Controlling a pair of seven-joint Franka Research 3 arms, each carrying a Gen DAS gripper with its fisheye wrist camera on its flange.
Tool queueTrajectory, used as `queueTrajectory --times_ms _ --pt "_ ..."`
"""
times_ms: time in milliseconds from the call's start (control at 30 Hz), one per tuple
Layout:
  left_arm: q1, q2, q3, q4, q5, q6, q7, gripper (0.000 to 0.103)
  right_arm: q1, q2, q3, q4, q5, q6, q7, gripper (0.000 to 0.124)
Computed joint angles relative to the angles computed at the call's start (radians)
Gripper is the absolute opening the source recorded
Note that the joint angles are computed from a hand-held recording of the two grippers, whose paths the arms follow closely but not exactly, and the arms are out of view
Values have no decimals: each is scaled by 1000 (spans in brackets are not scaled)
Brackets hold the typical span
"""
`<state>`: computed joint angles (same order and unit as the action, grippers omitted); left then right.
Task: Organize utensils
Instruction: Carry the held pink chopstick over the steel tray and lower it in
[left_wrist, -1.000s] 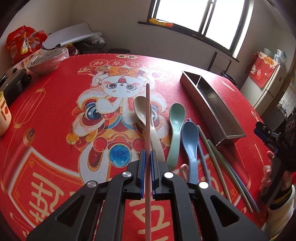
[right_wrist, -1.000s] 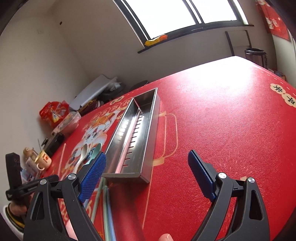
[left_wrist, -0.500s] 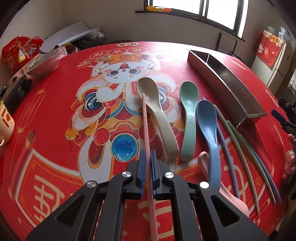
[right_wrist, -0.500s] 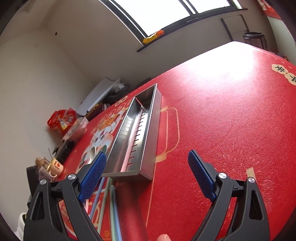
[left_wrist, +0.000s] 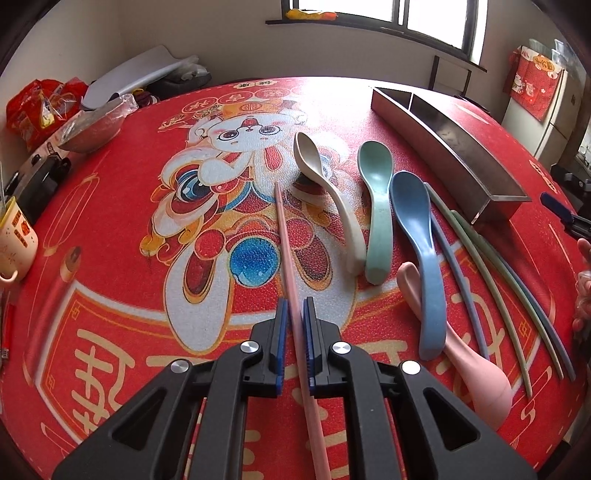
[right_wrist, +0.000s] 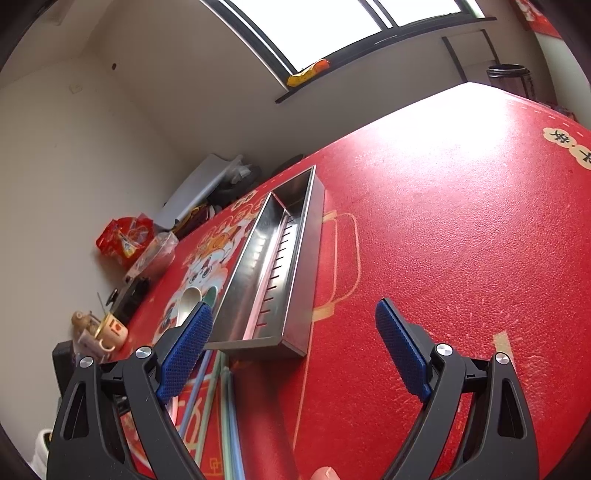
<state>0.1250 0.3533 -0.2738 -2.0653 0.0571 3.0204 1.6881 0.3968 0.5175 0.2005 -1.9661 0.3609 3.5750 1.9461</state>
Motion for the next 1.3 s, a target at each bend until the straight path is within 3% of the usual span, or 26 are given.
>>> queueTrajectory --times_ms 133,233,467,767,967,1133,1300 --pt "57 17 -62 16 -63 -1 20 6 -2 1 1 0 0 3 5 87" --pt "180 35 -194 37 -204 -32 101 5 -13 2 11 -4 -12 8 17 87" --pt "235 4 -278 64 -382 -31 224 5 -30 2 22 -5 -44 0 34 87" --pt "76 83 -237 242 -442 -86 254 5 56 -6 -60 -12 121 16 17 87" --pt "-91 245 -171 503 -371 -167 122 5 -14 -3 -5 -24 78 7 80 87" --pt "-249 432 -61 822 -240 -332 -74 5 -33 -1 7 -30 41 10 107 87" --pt "-338 600 -1 1115 -137 -508 -180 5 -55 7 20 -24 5 3 134 87"
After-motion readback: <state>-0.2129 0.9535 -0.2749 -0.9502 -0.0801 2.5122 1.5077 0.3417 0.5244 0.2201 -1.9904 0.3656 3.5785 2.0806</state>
